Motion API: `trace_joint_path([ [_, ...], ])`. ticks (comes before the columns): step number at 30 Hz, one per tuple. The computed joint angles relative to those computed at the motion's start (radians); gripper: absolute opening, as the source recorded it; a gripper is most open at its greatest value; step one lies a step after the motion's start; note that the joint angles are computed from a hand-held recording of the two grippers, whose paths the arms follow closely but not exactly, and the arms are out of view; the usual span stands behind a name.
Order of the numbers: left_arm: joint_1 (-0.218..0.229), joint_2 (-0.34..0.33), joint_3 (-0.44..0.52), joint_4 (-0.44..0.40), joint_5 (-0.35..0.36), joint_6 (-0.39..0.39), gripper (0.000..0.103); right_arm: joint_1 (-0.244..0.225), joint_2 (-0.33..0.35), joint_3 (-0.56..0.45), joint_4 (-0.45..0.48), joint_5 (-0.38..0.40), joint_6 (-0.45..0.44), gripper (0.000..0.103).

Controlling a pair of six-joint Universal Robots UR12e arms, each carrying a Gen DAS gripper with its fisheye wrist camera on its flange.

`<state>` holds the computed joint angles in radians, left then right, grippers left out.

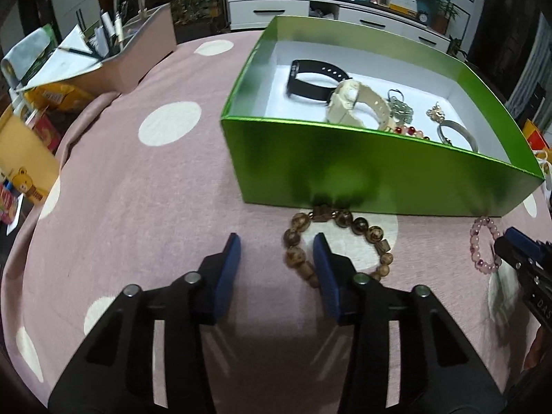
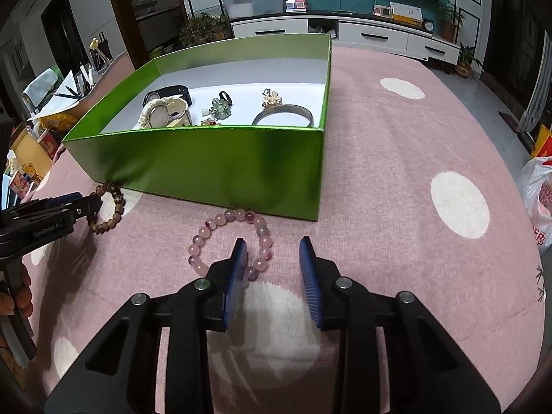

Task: Organize jewelry
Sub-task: 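Grasp the brown wooden bead bracelet with the left tool while the right tool grasps the pink bead bracelet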

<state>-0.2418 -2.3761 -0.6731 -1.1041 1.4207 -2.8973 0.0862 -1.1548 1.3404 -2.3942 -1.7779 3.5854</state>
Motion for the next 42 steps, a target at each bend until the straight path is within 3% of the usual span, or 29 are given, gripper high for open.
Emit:
trace_joint_path([
  [5, 0.001, 0.001, -0.003, 0.000, -0.036, 0.037, 0.028, 0.004, 0.011, -0.012, 0.001, -0.021, -0.021, 0.026],
  [10, 0.004, 0.004, -0.007, -0.001, -0.063, 0.041, 0.012, 0.005, 0.016, -0.018, -0.001, -0.025, -0.040, 0.008],
  [21, 0.007, 0.021, -0.026, -0.025, -0.094, 0.029, 0.011, 0.006, -0.008, 0.007, -0.058, -0.010, -0.029, 0.007],
  [42, 0.011, 0.105, -0.118, 0.041, -0.165, 0.032, 0.011, 0.036, -0.051, 0.025, -0.163, -0.033, -0.082, 0.007],
])
